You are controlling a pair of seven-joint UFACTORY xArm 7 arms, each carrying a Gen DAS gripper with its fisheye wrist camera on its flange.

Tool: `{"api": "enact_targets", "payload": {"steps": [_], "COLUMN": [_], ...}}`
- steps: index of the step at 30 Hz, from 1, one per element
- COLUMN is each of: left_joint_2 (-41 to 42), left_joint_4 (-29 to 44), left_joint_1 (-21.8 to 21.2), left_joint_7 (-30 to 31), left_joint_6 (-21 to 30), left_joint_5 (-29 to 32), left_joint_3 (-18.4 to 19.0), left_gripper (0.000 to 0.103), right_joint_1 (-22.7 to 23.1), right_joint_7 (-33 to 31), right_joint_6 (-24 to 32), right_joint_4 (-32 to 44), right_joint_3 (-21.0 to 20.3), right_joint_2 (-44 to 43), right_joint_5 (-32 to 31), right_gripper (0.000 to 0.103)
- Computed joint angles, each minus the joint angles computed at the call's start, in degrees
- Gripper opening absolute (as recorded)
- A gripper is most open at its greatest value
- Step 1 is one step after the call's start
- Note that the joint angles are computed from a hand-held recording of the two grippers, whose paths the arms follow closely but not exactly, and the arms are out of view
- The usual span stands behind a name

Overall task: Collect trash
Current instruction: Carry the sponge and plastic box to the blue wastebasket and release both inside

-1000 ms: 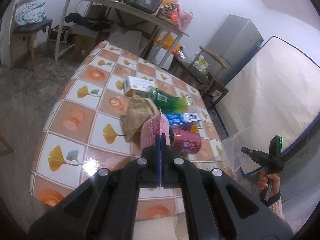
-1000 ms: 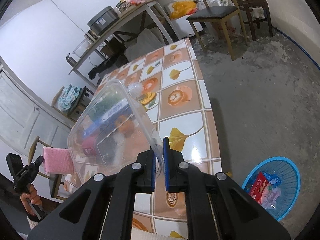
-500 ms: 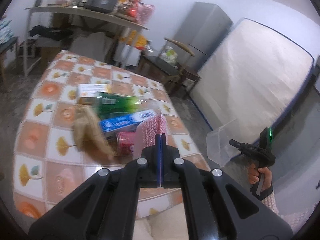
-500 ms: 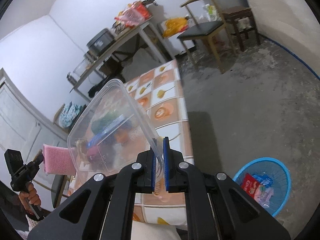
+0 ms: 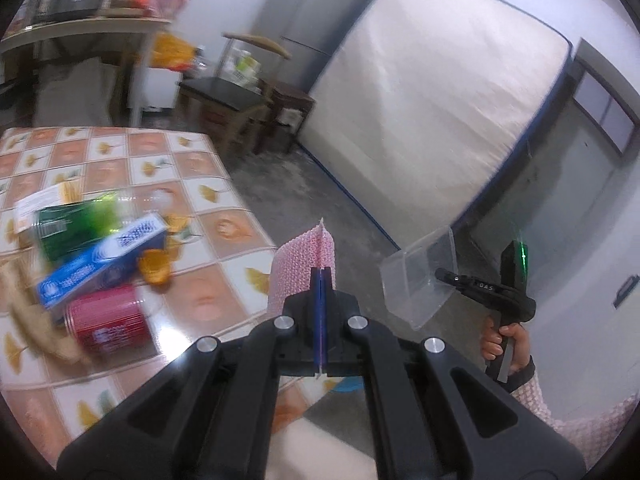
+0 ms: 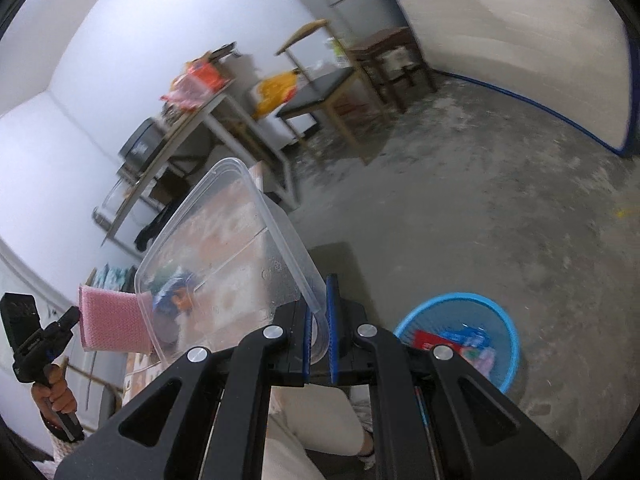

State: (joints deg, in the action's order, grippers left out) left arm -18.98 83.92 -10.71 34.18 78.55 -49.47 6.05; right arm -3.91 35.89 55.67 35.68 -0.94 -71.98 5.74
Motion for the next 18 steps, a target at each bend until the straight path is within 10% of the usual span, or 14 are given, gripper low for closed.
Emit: {"api": "enact_targets", "payload": {"steps": [18], "left_joint_2": [11.76], "left_joint_4": [-2.13], "left_joint_1": [-13.15], "left_joint_7": [-6.66], "left_joint_6": [-8.13], "left_joint_5": [10.86], "left_joint_3": [-17.7], "left_gripper": [0.0], "right_joint_1": [-14.78], "right_joint_7": [-2.04], "right_joint_6": [18.45], "right_joint_4": [-14.02], "right_joint_3": [-6.01], "right_joint_2": [-15.21], "right_joint_5": [-12.35], "right_gripper": [0.007]}}
